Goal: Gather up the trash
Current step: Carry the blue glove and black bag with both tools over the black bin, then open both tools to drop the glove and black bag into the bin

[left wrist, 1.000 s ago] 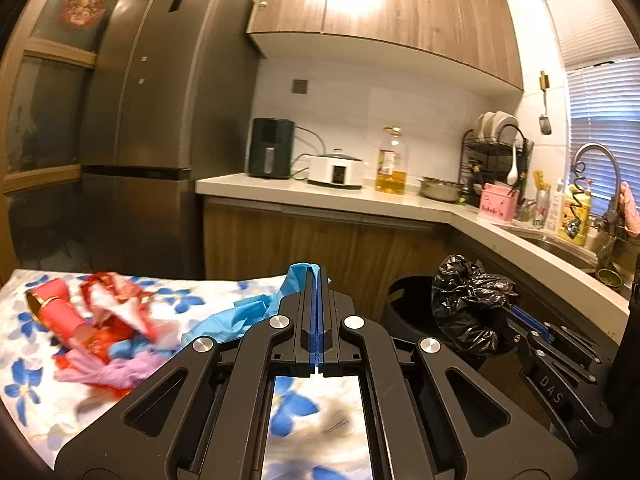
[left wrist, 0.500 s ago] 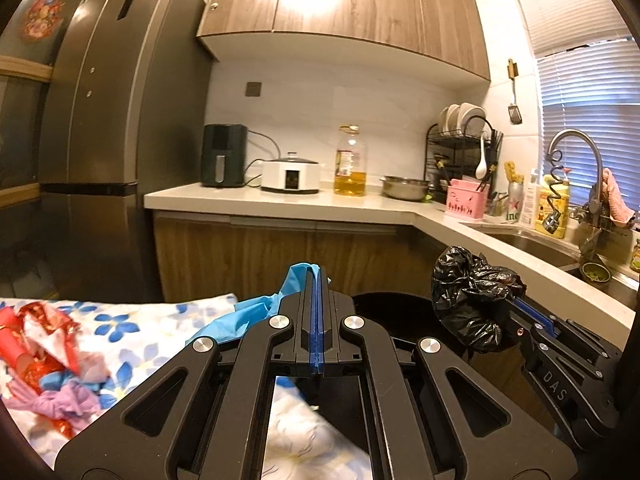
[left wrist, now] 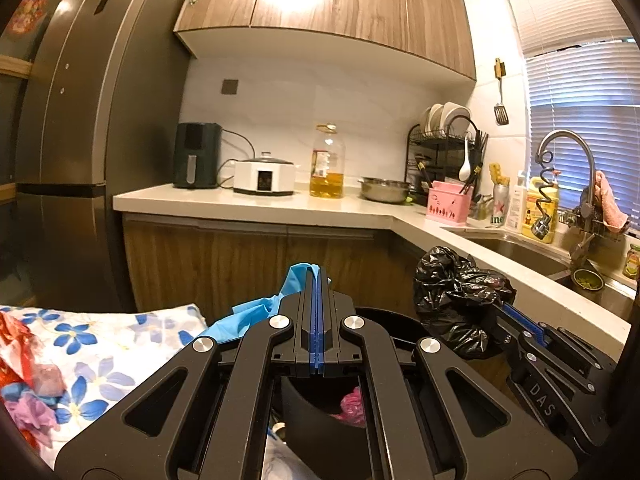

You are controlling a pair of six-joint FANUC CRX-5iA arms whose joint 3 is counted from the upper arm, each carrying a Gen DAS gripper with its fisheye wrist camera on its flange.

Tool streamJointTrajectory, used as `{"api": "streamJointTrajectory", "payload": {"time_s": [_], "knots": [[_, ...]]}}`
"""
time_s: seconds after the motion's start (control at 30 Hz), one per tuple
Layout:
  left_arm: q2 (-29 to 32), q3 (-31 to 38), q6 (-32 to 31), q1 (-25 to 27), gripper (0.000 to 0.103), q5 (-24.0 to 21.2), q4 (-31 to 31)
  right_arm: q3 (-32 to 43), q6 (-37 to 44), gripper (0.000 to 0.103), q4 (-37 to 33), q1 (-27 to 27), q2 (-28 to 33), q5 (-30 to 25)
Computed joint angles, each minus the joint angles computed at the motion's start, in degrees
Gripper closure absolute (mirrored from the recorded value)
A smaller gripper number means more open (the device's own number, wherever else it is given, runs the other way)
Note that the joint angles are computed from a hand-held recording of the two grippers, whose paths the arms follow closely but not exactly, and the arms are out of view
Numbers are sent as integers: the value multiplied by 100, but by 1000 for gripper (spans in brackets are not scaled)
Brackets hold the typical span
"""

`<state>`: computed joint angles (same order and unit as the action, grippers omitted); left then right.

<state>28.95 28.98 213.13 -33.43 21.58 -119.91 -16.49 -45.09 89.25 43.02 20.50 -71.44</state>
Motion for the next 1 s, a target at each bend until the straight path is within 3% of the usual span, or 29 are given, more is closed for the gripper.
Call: {"api": "streamJointTrajectory", "payload": {"time_s": [0.83, 1.0], "knots": [[781, 870, 914, -227, 103, 432, -790, -87, -235, 90, 165, -394, 10, 416], [953, 1082, 948, -210, 103, 702, -827, -90, -234, 81, 234, -466, 26, 498]]}}
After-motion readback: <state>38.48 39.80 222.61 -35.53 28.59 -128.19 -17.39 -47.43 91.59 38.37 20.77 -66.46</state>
